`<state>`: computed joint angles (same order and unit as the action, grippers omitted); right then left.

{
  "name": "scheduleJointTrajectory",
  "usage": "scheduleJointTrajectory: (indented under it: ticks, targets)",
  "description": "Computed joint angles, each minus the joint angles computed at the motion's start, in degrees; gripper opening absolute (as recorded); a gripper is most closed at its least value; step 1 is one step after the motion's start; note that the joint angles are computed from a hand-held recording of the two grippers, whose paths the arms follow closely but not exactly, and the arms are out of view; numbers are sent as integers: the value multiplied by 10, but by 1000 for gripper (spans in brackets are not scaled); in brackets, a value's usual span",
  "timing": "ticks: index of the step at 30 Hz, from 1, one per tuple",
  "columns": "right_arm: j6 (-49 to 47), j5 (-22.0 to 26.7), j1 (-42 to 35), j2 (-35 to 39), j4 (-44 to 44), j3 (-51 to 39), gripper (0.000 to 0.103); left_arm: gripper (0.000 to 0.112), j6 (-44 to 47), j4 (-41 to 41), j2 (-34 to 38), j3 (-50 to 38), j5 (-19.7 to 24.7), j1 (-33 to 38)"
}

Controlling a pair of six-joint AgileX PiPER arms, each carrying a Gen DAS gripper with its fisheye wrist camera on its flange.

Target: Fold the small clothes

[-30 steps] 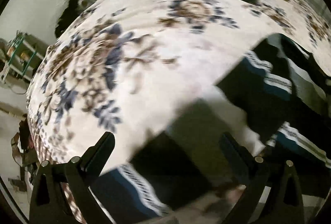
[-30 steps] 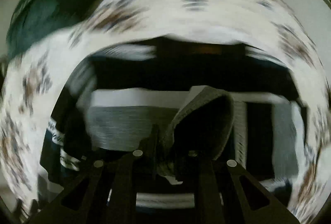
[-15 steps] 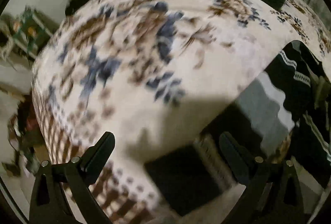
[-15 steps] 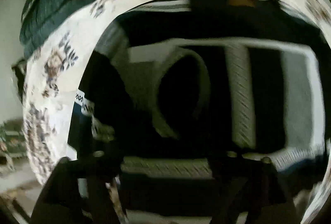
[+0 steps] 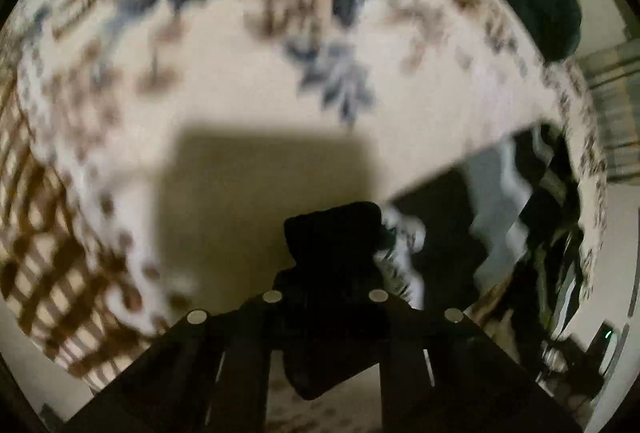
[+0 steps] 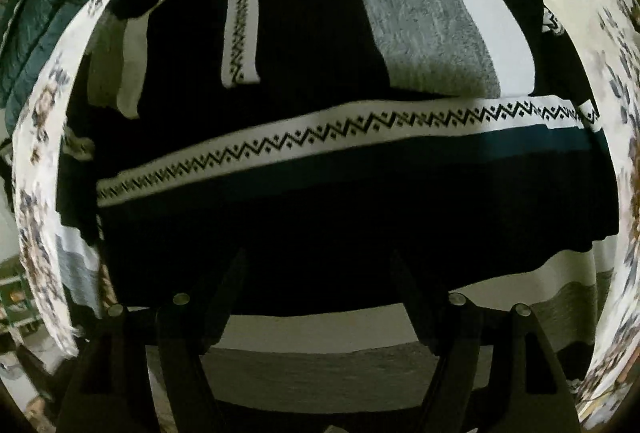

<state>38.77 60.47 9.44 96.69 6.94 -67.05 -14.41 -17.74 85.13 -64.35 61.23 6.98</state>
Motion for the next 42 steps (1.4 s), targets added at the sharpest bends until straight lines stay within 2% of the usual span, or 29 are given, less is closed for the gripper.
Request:
scheduleJointTrajectory:
  ticks: [3,6,10,14,15,17,20,23,25,26,27,31,35,38,42]
  targets:
    - [2,0,8,-10,-5,9,76,9,3,3,2,-69,2,34]
    - [2,-1,10,-27,-6,21,76,9,23,9,34,-135,-4,68]
    - [2,2,10,-44,-1,34,76,17,76,-55,99,-190,2,137]
    - [2,6,14,-55,7,38,76,35,119,-137,102,-144,16,194]
    - [0,7,13,-62,9,42,76,50,128,-166,90,-109,13,211]
    - [-1,6,12,-69,13,47,76,64,134,-198,75,-55,-2,230]
    - [3,0,9,-74,12,56,76,65,137,-237,74,8,-27,238]
    - [8,-8,2,-75,11,65,76,65,111,-242,97,14,-71,218]
    - [3,-3,-19,-76,3,69,76,62,80,-220,94,2,-114,195]
    - [6,-18,-8,-52,6,50,76,40,62,-193,94,-14,-134,177]
    - [9,-16,-11,-48,3,48,76,2,33,-144,102,-47,-139,152]
    - [-9,-24,-46,-69,6,68,76,3,-13,-64,130,-140,-121,94]
    - [-50,-33,-103,-98,23,90,76,3,-43,30,159,-254,-80,8]
    - [-104,-34,-166,-122,44,103,76,3,-72,94,185,-355,-32,-99]
    - [-170,-30,-240,-124,63,94,76,3,-94,121,250,-496,30,-233]
